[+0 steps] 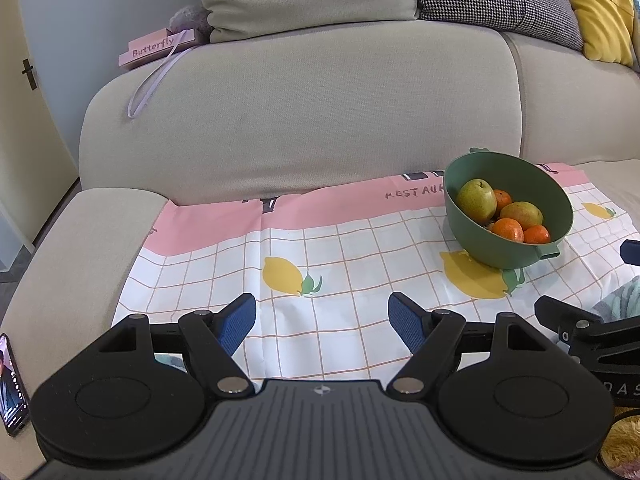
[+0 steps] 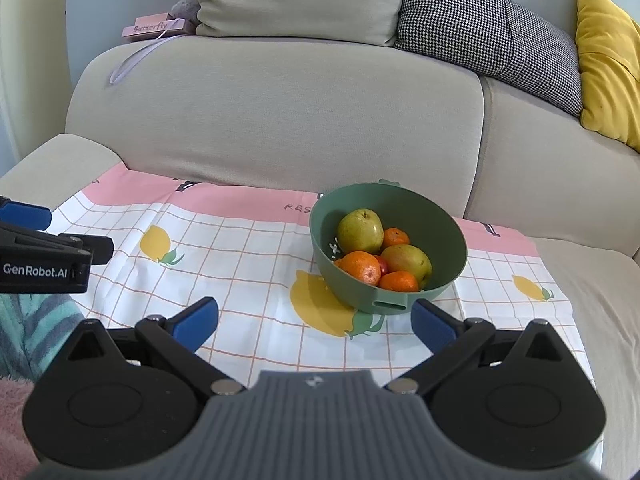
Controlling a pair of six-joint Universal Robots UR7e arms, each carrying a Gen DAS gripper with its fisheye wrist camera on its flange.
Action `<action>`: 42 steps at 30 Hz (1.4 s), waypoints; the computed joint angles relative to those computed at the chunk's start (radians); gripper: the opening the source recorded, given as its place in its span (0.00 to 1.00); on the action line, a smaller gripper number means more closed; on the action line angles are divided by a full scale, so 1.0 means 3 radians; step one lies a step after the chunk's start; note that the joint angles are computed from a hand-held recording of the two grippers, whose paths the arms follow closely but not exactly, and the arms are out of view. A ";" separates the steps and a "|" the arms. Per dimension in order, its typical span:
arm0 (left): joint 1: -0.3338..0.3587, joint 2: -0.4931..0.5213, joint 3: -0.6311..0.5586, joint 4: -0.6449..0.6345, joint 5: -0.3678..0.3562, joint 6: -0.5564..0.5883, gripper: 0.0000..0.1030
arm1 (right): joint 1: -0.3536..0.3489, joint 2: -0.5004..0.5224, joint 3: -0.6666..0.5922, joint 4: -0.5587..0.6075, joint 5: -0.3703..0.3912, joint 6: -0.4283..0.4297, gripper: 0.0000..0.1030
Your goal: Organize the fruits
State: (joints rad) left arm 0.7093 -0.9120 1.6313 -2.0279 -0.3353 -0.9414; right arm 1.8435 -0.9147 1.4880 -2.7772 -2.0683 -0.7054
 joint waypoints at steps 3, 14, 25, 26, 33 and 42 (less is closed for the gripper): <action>-0.0006 0.0000 0.0018 -0.0079 -0.0008 0.0057 0.86 | 0.0000 0.0002 0.0000 0.0002 -0.0006 0.0001 0.96; -0.0021 -0.0017 0.0059 -0.0215 0.0008 0.0139 0.86 | -0.0003 0.0000 0.0000 0.0003 -0.0008 0.0011 0.96; -0.0030 -0.0033 0.0067 -0.0200 -0.0004 0.0099 0.86 | 0.0004 -0.0010 0.0003 0.0065 -0.0017 0.0041 0.96; -0.0030 -0.0036 0.0075 -0.0248 -0.0016 0.0126 0.86 | 0.0004 -0.0011 0.0007 0.0063 -0.0017 0.0037 0.96; -0.0042 -0.0023 0.0049 -0.0158 0.0019 0.0069 0.86 | 0.0008 -0.0007 0.0010 0.0051 -0.0043 0.0058 0.96; -0.0042 -0.0037 0.0149 -0.0529 0.0008 0.0345 0.86 | 0.0007 0.0002 0.0007 0.0067 -0.0049 0.0044 0.96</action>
State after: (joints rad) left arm 0.6968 -0.9230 1.6759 -2.1867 -0.3329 -0.8380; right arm 1.8455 -0.9140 1.4900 -2.7572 -2.0828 -0.6922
